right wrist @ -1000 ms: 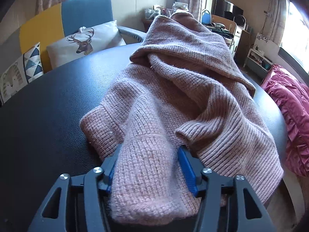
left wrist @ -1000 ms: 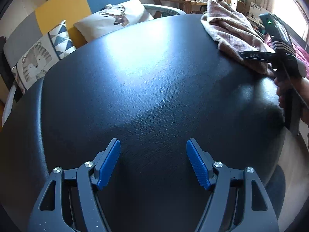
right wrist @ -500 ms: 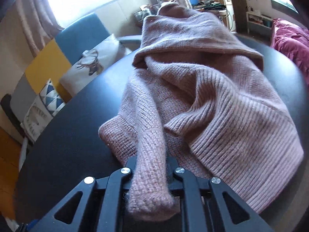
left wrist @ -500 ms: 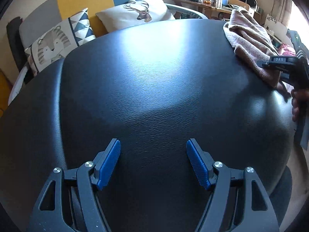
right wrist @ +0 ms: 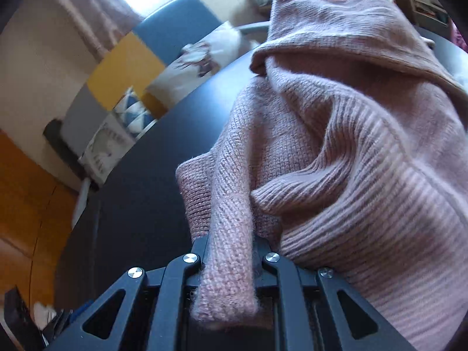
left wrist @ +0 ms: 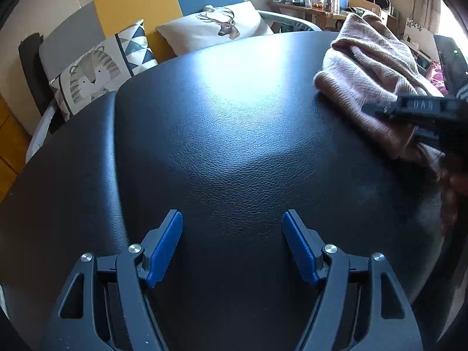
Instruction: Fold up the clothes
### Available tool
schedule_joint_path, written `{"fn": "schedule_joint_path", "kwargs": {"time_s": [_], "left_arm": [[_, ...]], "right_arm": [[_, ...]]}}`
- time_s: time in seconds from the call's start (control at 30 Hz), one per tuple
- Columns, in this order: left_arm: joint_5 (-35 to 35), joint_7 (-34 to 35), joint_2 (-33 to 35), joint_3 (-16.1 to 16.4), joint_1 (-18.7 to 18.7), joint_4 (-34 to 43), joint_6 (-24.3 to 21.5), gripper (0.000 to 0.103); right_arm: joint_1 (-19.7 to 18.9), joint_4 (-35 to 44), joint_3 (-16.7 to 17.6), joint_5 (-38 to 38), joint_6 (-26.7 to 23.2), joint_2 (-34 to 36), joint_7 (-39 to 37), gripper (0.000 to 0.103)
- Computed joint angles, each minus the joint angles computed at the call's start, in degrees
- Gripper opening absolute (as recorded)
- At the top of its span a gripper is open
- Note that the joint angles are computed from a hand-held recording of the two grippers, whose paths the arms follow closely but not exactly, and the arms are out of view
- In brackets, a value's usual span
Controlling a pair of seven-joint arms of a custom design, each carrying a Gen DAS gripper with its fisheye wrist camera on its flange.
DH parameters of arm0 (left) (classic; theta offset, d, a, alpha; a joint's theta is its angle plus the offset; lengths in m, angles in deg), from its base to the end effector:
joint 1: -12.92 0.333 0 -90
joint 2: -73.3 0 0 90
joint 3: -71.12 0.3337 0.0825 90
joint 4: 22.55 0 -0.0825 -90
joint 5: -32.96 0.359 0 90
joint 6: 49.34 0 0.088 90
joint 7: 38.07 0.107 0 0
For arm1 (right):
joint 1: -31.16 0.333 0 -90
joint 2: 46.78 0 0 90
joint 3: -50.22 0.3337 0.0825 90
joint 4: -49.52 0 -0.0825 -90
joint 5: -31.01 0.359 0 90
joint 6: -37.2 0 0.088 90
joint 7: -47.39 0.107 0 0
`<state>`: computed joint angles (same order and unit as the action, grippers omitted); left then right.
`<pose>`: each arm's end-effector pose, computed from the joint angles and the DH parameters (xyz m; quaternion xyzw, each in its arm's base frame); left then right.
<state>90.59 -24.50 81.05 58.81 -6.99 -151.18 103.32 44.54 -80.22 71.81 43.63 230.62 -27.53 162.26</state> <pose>0.4438 -0.3064 0.3646 -0.6513 0.6977 -0.1725 0.2433 0.4952 0.3007 0.3491 -0.6089 0.6932 -0.0311 0.3844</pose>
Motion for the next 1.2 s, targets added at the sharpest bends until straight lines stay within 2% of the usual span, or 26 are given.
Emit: {"fn": "schedule_joint_path", "kwargs": {"time_s": [0.07, 0.1, 0.17, 0.23, 0.33, 0.37, 0.43, 0.5, 0.63, 0.73, 0.8, 0.83, 1.0, 1.2], "left_arm": [[0.46, -0.14, -0.44, 0.12, 0.08, -0.46, -0.06, 0.074], [0.99, -0.49, -0.79, 0.20, 0.18, -0.90, 0.20, 0.074], [2.08, -1.25, -1.72, 0.21, 0.43, -2.14, 0.83, 0.074], [2.97, -1.32, -2.32, 0.05, 0.73, -3.00, 1.33, 0.074], [6.03, -1.97, -3.75, -0.18, 1.07, -4.89, 2.01, 0.074], [7.24, -2.21, -4.19, -0.35, 1.13, -5.41, 1.84, 0.074], [9.90, -2.89, -5.03, -0.70, 1.27, -6.35, 1.25, 0.074], [11.91, -3.60, -5.66, -1.02, 1.55, -7.05, 0.91, 0.074], [13.50, -3.34, -6.85, -1.17, 2.55, -8.57, 2.19, 0.074], [14.55, -3.02, -8.37, -1.04, 3.61, -10.41, 3.63, 0.074], [15.51, -3.64, -9.69, -1.14, 4.26, -11.96, 3.30, 0.074], [16.19, -4.45, -10.52, -1.05, 4.76, -13.07, 3.47, 0.074], [17.95, -8.65, -14.55, -0.17, 8.08, -18.54, 6.64, 0.074], [20.80, -13.87, -19.40, -0.93, 10.75, -24.61, 5.15, 0.074]], "right_arm": [[8.82, 0.20, -6.90, 2.86, -0.06, -0.66, -1.84, 0.013], [11.22, 0.09, -8.54, 3.96, 0.48, -0.71, -2.28, 0.013], [13.66, -0.29, -9.64, 5.73, 2.01, -0.64, -2.79, 0.013], [10.88, -1.22, -6.02, 5.00, 2.99, -1.18, -1.25, 0.013], [0.85, -1.73, 4.08, -1.87, 4.61, 0.06, 4.50, 0.013], [-0.93, -1.87, 5.98, -3.99, 4.96, 0.40, 6.16, 0.013], [-3.39, -2.08, 8.86, -7.73, 5.51, 0.98, 8.99, 0.013], [-2.46, -1.45, 8.80, -9.65, 5.28, 1.27, 10.28, 0.013], [-6.84, 1.07, 14.66, -16.17, 4.84, 4.76, 14.42, 0.013], [-16.77, 4.45, 26.23, -24.20, 3.53, 12.72, 17.41, 0.013], [-21.47, 6.89, 32.91, -27.51, 2.03, 19.38, 16.90, 0.013], [-22.26, 7.39, 34.61, -27.83, 1.90, 21.41, 16.08, 0.013], [-19.70, 11.27, 37.18, -26.43, 0.11, 26.88, 11.38, 0.013], [-17.08, 17.15, 40.91, -24.90, -5.18, 33.85, 4.98, 0.013]]}}
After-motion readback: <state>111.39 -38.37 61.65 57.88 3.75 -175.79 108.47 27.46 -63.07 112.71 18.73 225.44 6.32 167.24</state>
